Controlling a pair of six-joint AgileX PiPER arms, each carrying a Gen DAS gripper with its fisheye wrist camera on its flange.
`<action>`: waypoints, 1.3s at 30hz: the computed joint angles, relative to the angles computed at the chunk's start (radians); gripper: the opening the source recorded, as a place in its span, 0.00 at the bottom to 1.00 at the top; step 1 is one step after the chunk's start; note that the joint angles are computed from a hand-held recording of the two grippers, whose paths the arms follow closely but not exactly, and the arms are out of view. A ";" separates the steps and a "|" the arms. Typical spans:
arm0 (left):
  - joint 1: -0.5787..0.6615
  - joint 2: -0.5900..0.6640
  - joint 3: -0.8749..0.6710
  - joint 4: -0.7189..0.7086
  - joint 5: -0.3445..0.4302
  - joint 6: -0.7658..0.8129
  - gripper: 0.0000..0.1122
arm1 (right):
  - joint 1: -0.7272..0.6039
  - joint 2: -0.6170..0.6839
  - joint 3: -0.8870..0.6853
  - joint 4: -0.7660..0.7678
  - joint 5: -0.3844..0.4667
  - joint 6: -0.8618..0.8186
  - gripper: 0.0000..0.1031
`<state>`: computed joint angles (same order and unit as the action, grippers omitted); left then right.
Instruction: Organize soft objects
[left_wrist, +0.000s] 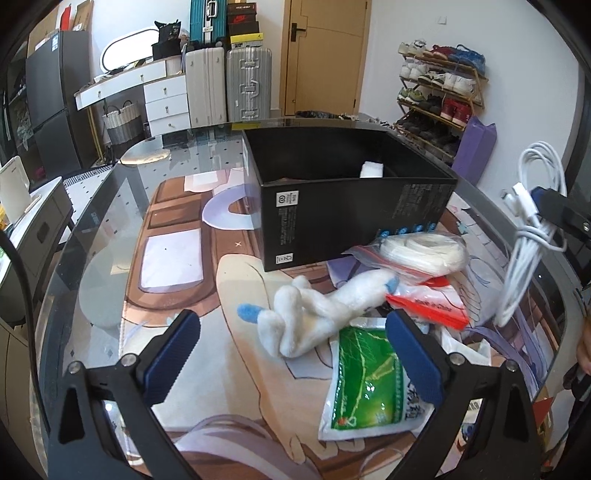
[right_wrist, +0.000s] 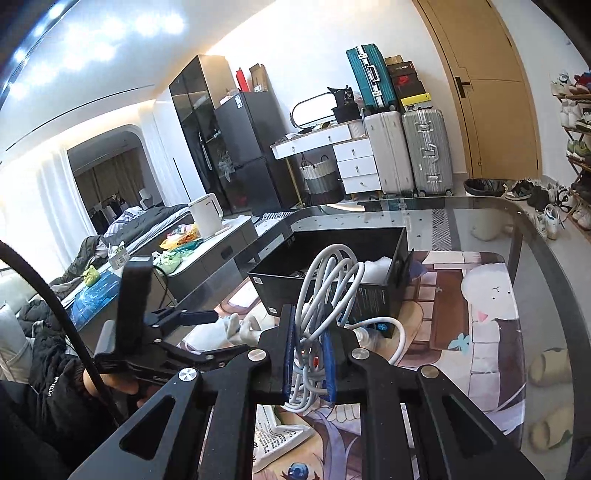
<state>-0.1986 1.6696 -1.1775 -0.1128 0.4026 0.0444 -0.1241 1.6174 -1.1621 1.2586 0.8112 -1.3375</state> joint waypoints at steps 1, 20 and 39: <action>0.006 0.011 -0.012 -0.030 0.016 0.027 0.79 | 0.000 -0.001 -0.001 -0.003 0.003 0.004 0.13; 0.053 -0.039 0.038 -0.244 0.049 0.258 0.25 | 0.002 0.000 -0.001 -0.001 0.008 0.002 0.13; 0.026 0.003 -0.025 -0.080 0.039 0.074 0.78 | 0.001 0.006 -0.010 -0.011 0.012 0.006 0.13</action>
